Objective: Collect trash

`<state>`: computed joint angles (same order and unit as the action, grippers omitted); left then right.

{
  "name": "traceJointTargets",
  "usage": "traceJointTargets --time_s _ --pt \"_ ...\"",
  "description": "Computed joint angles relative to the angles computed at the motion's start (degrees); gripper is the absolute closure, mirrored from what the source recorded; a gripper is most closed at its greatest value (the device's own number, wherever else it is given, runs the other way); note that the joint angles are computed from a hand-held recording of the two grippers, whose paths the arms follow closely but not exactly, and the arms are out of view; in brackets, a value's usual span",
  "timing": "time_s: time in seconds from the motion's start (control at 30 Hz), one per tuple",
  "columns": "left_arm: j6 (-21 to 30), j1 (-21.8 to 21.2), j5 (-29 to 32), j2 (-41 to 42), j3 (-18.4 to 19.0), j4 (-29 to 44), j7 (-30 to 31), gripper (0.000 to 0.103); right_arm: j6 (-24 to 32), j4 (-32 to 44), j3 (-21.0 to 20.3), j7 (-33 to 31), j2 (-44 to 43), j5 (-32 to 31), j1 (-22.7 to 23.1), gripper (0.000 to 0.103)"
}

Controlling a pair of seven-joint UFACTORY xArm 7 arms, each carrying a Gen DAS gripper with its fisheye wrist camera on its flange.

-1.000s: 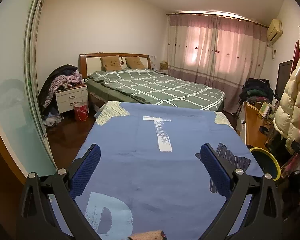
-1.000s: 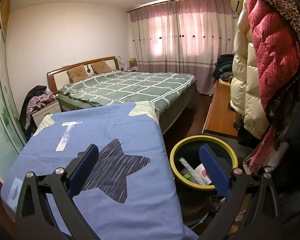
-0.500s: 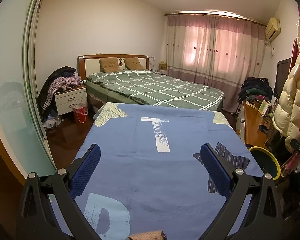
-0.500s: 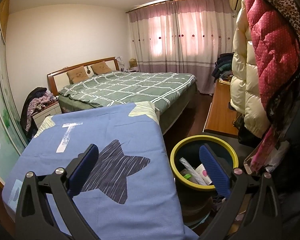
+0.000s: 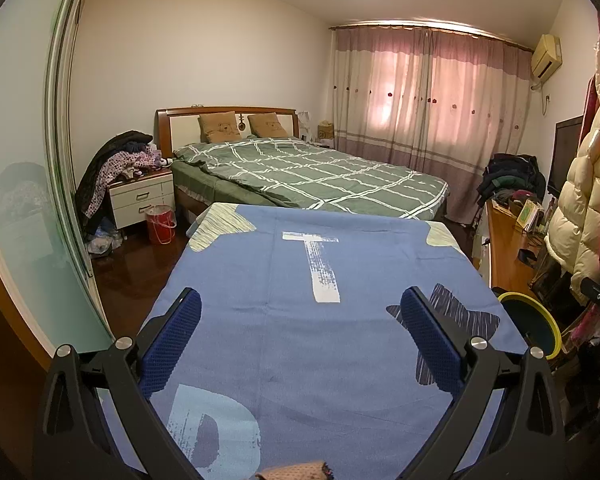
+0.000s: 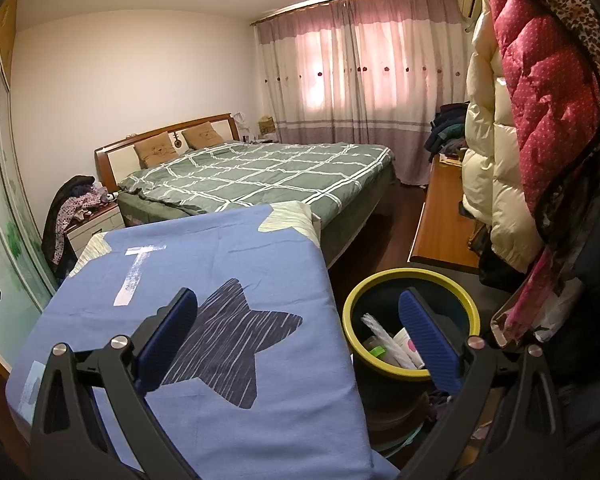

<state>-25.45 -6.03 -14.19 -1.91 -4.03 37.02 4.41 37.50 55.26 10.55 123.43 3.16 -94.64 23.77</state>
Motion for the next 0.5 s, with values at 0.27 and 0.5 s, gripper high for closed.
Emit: traceJointTargets --time_s 0.27,0.5 --pt "-0.1 -0.2 3.3 0.4 0.5 -0.1 -3.3 0.005 0.0 0.0 0.0 0.2 0.1 -0.1 0.0 0.007" --pt "-0.7 -0.5 1.6 0.7 0.1 0.0 -1.9 0.005 -0.2 0.1 0.0 0.0 0.3 0.0 -0.1 0.007"
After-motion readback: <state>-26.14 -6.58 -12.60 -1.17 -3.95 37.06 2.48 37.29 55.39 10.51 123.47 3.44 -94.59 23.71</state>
